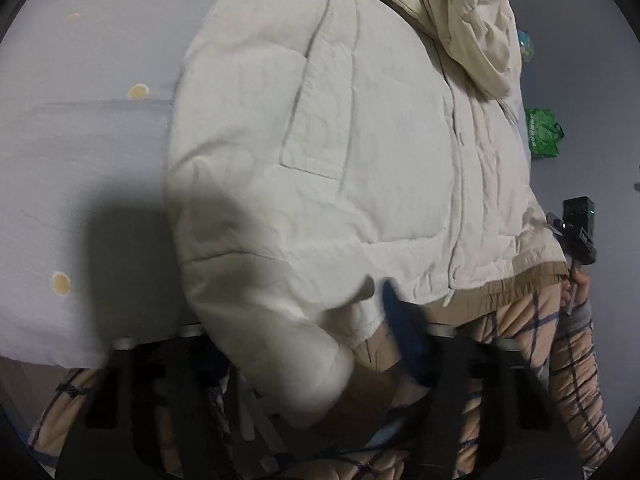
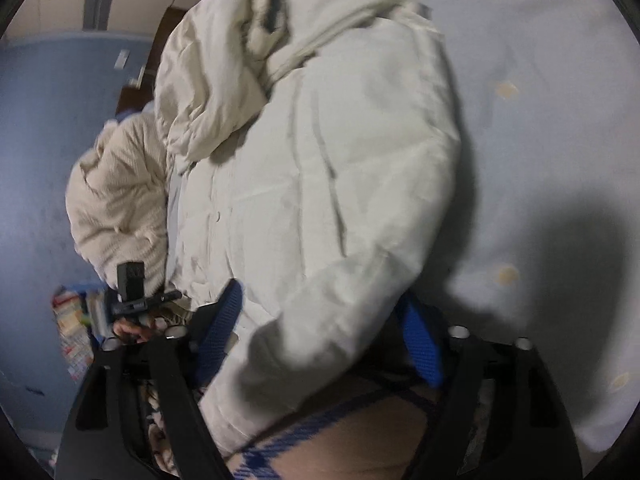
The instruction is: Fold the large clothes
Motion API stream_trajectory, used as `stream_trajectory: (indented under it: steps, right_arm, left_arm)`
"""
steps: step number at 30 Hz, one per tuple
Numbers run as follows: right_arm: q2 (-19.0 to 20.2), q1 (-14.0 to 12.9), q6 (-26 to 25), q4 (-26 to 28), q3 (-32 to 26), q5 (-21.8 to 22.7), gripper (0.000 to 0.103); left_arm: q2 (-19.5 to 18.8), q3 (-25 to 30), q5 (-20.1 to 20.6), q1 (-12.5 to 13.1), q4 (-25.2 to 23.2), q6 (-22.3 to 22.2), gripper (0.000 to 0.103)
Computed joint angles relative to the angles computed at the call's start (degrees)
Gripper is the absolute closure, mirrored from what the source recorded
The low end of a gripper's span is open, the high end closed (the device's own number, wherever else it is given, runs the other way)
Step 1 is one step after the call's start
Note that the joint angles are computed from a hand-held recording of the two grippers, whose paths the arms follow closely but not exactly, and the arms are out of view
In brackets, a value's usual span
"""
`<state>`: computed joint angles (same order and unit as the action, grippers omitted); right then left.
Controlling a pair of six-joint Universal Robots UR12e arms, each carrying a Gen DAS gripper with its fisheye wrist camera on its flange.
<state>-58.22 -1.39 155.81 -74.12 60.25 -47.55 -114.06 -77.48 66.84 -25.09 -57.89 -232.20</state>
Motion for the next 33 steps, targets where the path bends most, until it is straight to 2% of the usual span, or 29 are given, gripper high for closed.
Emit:
stream_trajectory:
  steps: [1,3,6,10,12,15,18,19,21,24,27,29,33]
  right_arm:
    - [0.0,0.3,-0.1,-0.5,-0.1,-0.8,0.049]
    - [-0.6,1.0,-0.6,-2.6,0.1,-2.6,0.065]
    - [-1.3,1.6,-1.2,-4.1,0.5,-4.8,0.065]
    - [-0.6,1.9,-3.1,0.4,-1.2,-8.0,0.063]
    - [-0.8,1.9,-3.9,0.3,-1.1,-8.0,0.063]
    - [-0.3,2.3,-6.3,3.0,-2.3,-6.7,0.063]
    - [0.1,3.1,-9.2,5.3,-3.8,-8.2,0.063]
    - [0.0,3.3,-10.0,5.1,-3.9,-8.7,0.064]
    - [-0.7,3.6,-11.1,2.8,-3.0,-8.7,0.072]
    - [-1.8,3.0,-12.6,-0.2,-1.6,-3.9,0.078]
    - [-2.1,2.0,-12.1,-1.9,-1.1,2.4,0.079]
    - [-2.0,1.4,-10.9,-2.5,-1.1,7.3,0.079]
    - [-1.2,0.3,-5.3,-6.7,-1.7,16.5,0.079]
  left_arm:
    - [0.2,-0.3,0.3,0.0,1.0,-0.3,0.073]
    - [0.4,-0.8,0.4,0.1,3.9,-0.1,0.082]
    - [0.2,-0.6,0.4,-0.1,6.0,0.2,0.083]
    - [-0.4,0.6,-0.4,-0.5,4.4,0.8,0.079]
    - [-0.7,1.6,-0.3,-0.8,3.8,1.9,0.078]
    - [-0.7,2.1,-1.1,-1.0,4.2,3.0,0.073]
    - [-1.1,3.2,-1.3,-1.3,3.3,4.4,0.072]
    - [-1.3,3.5,-1.0,-1.4,3.1,4.8,0.072]
    - [-1.6,4.1,0.5,-1.6,3.8,5.6,0.082]
    - [-1.1,2.5,1.3,-1.3,10.4,4.1,0.088]
    - [-0.3,0.3,1.9,-0.7,21.8,2.9,0.090]
    - [0.0,-0.3,2.7,-0.4,26.9,3.0,0.090]
    - [0.6,-0.1,5.3,0.5,31.7,4.6,0.090]
